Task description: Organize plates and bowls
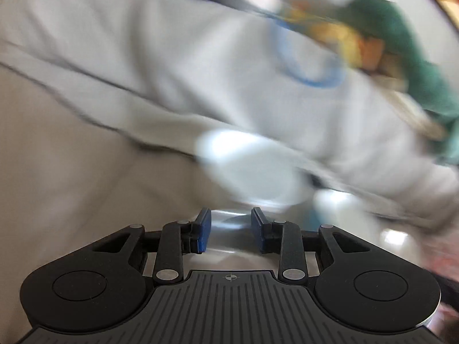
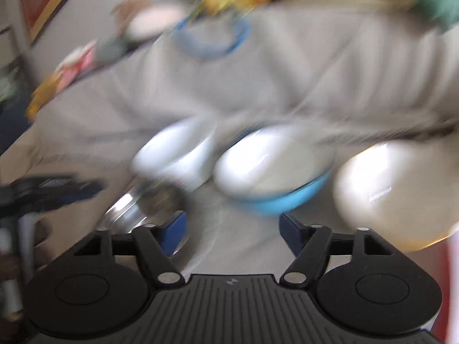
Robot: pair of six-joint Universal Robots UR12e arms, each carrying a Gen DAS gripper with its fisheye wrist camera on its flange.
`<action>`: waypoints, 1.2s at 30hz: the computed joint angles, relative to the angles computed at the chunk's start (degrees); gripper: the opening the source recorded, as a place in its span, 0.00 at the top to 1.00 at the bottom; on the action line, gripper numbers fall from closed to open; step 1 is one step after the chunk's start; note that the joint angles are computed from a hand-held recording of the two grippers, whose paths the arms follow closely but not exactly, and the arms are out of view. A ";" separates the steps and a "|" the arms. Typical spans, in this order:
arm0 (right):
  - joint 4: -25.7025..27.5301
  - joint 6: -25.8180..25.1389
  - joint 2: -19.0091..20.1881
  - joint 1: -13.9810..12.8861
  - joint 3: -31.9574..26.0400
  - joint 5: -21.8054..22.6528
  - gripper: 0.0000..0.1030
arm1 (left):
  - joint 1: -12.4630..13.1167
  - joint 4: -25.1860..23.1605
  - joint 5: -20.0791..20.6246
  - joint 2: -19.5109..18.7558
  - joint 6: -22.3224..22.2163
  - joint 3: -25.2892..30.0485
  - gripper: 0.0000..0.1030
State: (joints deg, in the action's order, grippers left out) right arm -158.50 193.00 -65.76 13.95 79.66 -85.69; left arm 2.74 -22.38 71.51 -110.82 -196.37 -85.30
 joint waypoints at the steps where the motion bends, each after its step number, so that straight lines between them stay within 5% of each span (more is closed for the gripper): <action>1: -1.16 0.69 -0.46 -0.73 0.34 -3.29 0.21 | -0.32 -2.92 -5.44 -0.62 1.21 1.46 0.67; 4: -2.44 3.28 -0.03 -2.98 -0.15 -13.81 0.21 | -2.84 -13.05 -17.81 -3.99 4.22 7.06 0.67; 7: 0.49 8.64 1.29 -5.31 -1.09 -19.31 0.21 | -6.50 -19.57 -19.12 -7.18 7.18 11.87 0.67; 10: 3.80 13.87 1.00 -8.87 -0.11 -8.17 0.22 | -9.87 -24.23 -12.11 -10.15 8.19 16.76 0.67; 14: 6.03 15.46 1.95 -9.50 -0.59 -5.71 0.27 | -12.49 -27.38 -4.30 -12.55 8.95 20.02 0.67; 16: 6.36 14.31 1.75 -9.68 -0.13 -3.01 0.49 | -13.03 -28.33 -3.01 -13.69 10.40 21.41 0.67; 18: 7.19 13.29 1.34 -10.01 0.34 0.43 0.53 | -13.05 -28.71 -3.56 -14.13 11.05 21.65 0.74; 24: 6.79 12.61 0.14 -8.89 2.02 -0.81 0.53 | -11.91 -27.40 -6.66 -12.64 11.64 19.21 0.77; 29: 6.74 10.39 -1.73 -8.16 4.41 4.22 0.52 | -10.17 -25.49 -4.14 -7.44 15.72 12.53 0.76; 36: 5.86 2.87 -3.95 -4.87 8.15 8.43 0.51 | -5.81 -25.90 -6.12 -0.92 16.01 2.71 0.76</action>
